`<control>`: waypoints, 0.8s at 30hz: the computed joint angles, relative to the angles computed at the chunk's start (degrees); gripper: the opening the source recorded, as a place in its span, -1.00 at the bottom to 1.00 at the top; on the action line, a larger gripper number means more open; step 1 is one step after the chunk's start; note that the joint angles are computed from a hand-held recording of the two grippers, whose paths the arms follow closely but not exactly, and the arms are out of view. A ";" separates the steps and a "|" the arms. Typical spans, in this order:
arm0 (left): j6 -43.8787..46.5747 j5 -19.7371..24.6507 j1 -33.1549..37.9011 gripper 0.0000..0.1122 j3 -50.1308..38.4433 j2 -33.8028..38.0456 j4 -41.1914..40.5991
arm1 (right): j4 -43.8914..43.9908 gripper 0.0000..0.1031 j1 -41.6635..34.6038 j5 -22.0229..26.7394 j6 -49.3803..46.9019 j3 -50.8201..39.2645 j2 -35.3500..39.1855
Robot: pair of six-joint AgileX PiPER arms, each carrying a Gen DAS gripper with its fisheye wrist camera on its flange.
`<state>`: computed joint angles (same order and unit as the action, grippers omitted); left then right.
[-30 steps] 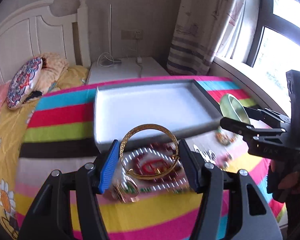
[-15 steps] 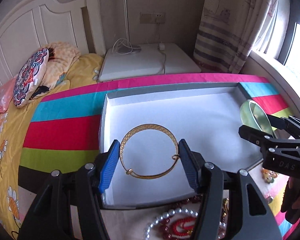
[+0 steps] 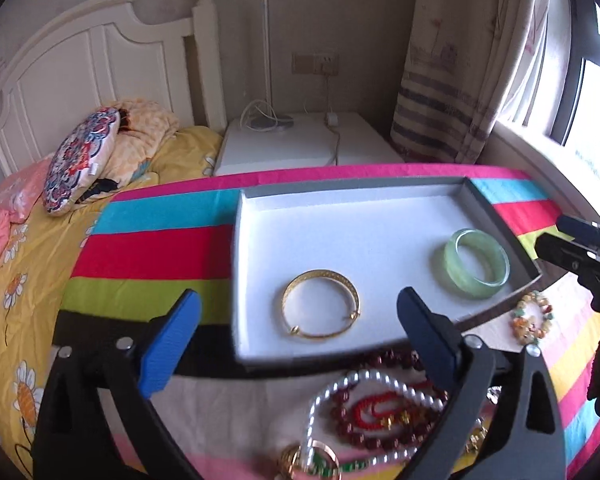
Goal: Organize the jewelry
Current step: 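Lower both bangles into the grey box and open both tools, then grasp the multicolour bead bracelet with the right tool while the left tool grasps the gold rings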
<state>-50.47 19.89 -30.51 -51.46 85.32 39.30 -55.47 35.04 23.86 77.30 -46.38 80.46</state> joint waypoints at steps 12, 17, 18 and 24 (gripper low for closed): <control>2.62 -3.72 5.65 0.79 20.05 -20.57 -8.40 | -1.46 0.69 -1.18 -2.04 4.03 15.05 -8.72; 3.61 -3.75 7.26 0.79 26.23 -26.74 -9.58 | -0.74 0.40 -2.73 -3.95 4.18 16.34 -7.03; 3.22 -3.39 7.26 0.79 27.20 -27.92 -8.88 | 0.10 0.35 -3.14 -3.94 3.58 16.06 -6.69; -6.87 -0.77 2.82 0.79 29.12 -29.30 1.40 | 5.23 -0.01 -3.30 1.28 -1.01 10.83 0.21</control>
<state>-57.35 19.12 -27.69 -22.34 56.02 40.69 -50.24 31.74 25.15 76.29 -35.55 80.67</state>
